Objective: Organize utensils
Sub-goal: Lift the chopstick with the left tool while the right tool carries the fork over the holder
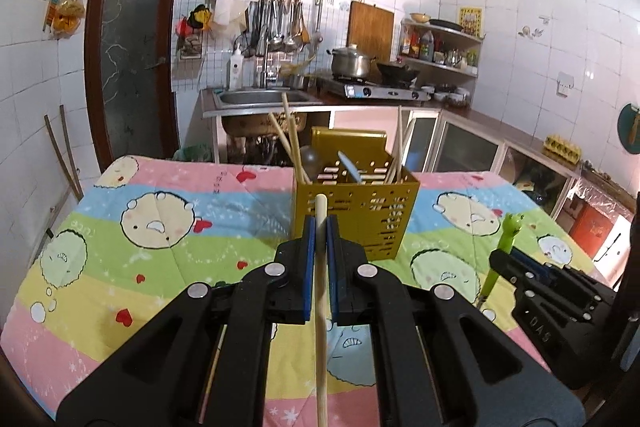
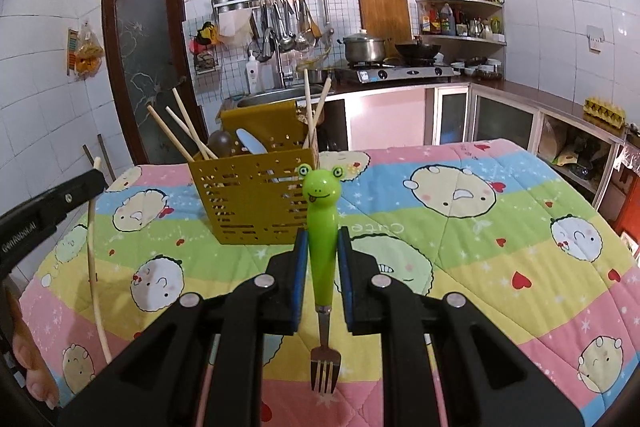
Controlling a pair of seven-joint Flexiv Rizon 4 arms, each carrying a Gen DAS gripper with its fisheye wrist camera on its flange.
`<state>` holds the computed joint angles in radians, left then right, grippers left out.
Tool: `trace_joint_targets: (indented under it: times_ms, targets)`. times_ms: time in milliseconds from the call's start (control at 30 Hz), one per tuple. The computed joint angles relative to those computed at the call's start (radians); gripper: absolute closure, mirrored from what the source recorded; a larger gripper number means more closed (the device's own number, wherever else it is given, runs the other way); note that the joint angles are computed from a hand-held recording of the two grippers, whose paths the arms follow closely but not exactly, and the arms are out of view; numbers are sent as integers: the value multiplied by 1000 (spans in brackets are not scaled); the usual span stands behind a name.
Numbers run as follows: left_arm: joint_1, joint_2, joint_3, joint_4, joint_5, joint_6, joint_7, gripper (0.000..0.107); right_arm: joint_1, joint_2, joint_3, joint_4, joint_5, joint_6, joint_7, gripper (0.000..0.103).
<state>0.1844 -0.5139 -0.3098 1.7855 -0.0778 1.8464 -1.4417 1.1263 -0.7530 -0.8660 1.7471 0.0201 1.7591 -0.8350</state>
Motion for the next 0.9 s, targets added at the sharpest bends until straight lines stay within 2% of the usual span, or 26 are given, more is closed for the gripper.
trace_joint_targets:
  times_ms: [267, 567, 733, 900]
  targets:
    - [38, 0, -45, -17, 31, 22, -9, 102, 2, -6, -9, -20, 3, 9, -11, 88]
    - [15, -18, -26, -69, 35, 30, -17, 102, -12, -14, -8, -59, 13, 14, -17, 88]
    - [10, -43, -33, -132, 28, 4, -2, 102, -40, -24, 0, -105, 15, 17, -13, 88]
    - [-34, -88, -6, -248, -9, -16, 30, 102, -89, -43, 7, -197, -7, -10, 12, 88]
